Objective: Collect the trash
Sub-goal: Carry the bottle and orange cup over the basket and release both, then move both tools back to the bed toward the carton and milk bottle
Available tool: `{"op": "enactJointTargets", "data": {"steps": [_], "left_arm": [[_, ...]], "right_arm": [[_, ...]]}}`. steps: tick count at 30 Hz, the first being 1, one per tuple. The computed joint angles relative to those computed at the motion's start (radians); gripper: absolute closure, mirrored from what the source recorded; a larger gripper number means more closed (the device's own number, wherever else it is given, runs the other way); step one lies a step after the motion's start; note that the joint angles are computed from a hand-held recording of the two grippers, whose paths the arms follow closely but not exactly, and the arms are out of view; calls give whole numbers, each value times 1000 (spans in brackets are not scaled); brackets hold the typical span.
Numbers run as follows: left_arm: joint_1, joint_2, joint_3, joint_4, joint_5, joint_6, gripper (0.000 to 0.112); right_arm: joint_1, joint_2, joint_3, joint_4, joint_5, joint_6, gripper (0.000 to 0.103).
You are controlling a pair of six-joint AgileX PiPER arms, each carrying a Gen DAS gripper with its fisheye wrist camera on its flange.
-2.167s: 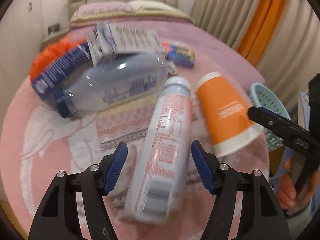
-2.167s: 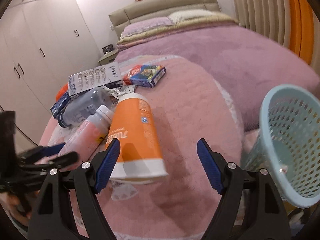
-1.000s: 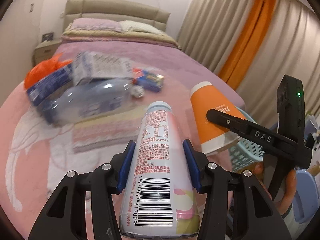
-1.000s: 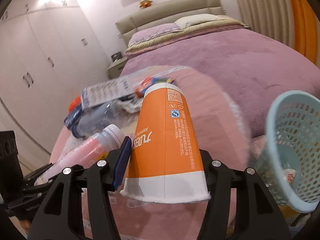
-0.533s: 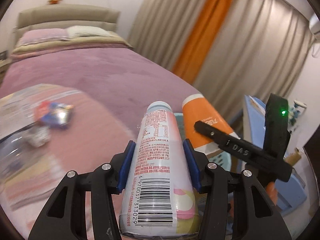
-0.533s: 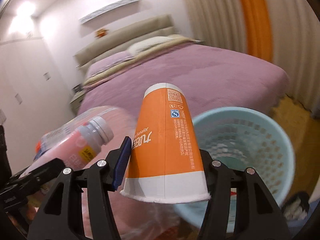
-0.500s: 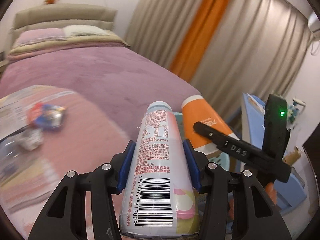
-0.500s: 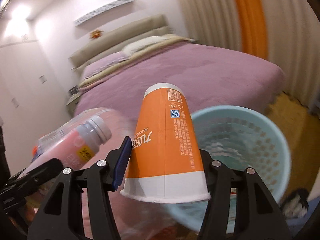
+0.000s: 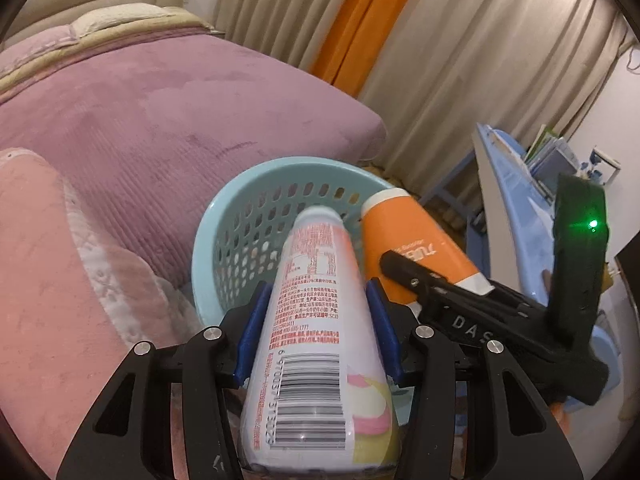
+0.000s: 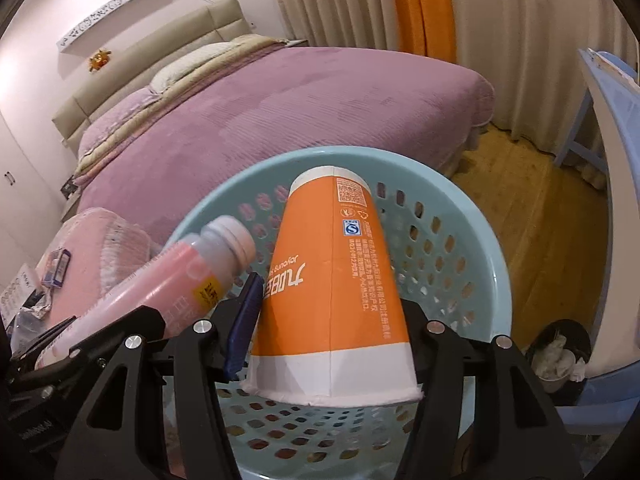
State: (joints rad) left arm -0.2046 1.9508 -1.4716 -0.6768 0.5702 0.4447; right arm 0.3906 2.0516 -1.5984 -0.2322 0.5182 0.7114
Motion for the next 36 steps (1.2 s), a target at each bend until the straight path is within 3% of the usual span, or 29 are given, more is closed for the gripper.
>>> {"op": "enactJointTargets", "data": {"steps": [3, 7, 20, 30, 36], "left_arm": [[-5, -25, 32, -30, -31, 28, 49], [3, -92, 101, -38, -87, 64, 49], [63, -304, 311, -171, -153, 185, 49], [281, -606, 565, -395, -184, 390, 49], [483, -734, 638, -336, -173, 350, 49]], "right_arm": [[-20, 10, -2, 72, -19, -61, 40], [-11, 5, 1, 35, -27, -32, 39], [94, -71, 14, -121, -36, 75, 39], [258, -45, -135, -144, -18, 16, 39], [363, 85, -372, -43, 60, -143, 39]]}}
